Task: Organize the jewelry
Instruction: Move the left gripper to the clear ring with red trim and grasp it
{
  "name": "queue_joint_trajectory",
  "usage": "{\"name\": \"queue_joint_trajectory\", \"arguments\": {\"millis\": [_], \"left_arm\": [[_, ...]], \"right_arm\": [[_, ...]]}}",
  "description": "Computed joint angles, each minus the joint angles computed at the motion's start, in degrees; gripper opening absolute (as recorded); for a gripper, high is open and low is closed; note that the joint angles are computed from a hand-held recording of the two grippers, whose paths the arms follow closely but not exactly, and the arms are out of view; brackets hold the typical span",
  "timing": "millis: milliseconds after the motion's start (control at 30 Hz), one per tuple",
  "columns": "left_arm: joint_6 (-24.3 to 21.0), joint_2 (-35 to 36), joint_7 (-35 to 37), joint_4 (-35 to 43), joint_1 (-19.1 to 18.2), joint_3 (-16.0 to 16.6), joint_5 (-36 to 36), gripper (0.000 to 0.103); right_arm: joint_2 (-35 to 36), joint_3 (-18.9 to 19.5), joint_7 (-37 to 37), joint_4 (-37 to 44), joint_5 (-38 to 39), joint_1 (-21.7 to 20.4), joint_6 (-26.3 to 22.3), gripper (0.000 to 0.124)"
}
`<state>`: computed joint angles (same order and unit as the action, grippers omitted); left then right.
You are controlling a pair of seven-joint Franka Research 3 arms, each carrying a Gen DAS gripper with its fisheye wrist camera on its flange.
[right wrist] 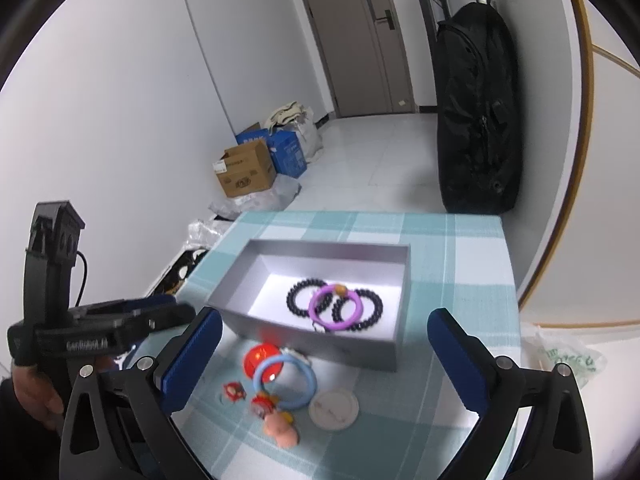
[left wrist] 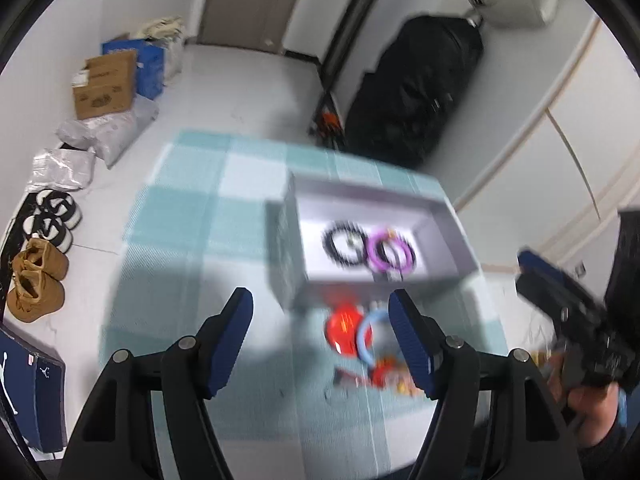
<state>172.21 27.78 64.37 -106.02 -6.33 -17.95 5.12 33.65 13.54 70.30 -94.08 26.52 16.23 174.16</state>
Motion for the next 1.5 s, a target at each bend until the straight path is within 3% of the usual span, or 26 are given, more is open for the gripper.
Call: {"name": "queue_joint_trajectory", "arguments": {"millis": [133, 233, 533, 900, 1267, 1500], "left_arm": [[-2.9, 0.1, 3.5, -0.6, 1.0, -2.1, -0.1, 0.066], [-4.6, 0.3, 5.2, -0.5, 0.8, -2.6, -1.1, 0.066], [-8.5, 0.1, 2.9, -0.6, -5.1, 3.4, 3.4, 0.066], [-8.5, 1.0, 1.0, 0.2, -5.7, 4.1, 4.8, 0.066], [-9.0, 2.5, 5.9, 1.7, -2.9, 0.0, 1.6, 0.023], [-9.9, 2.5, 7.8, 2.0, -3.2, 0.0, 0.3, 0.013]], "right_arm": [[-1.0, -1.6, 1.6, -1.9, -0.3, 1.1, -0.5, 0.103], [-1.8, -0.5, 1.8, -3.6, 0.7, 0.1, -0.4, 0.103], [-4.5, -0.2, 2.4, -7.8, 2.1, -0.4, 0.6, 0.103], [-5.8, -0.6, 2.9, -9.4, 1.9, -0.2, 0.5, 0.103], [-6.3, -0.8, 3.5, -10.3, 1.8, -0.1, 0.5, 0.103], [-6.4, -1.1, 3.7, -10.3, 1.4, 0.1, 0.3, 0.103]]}}
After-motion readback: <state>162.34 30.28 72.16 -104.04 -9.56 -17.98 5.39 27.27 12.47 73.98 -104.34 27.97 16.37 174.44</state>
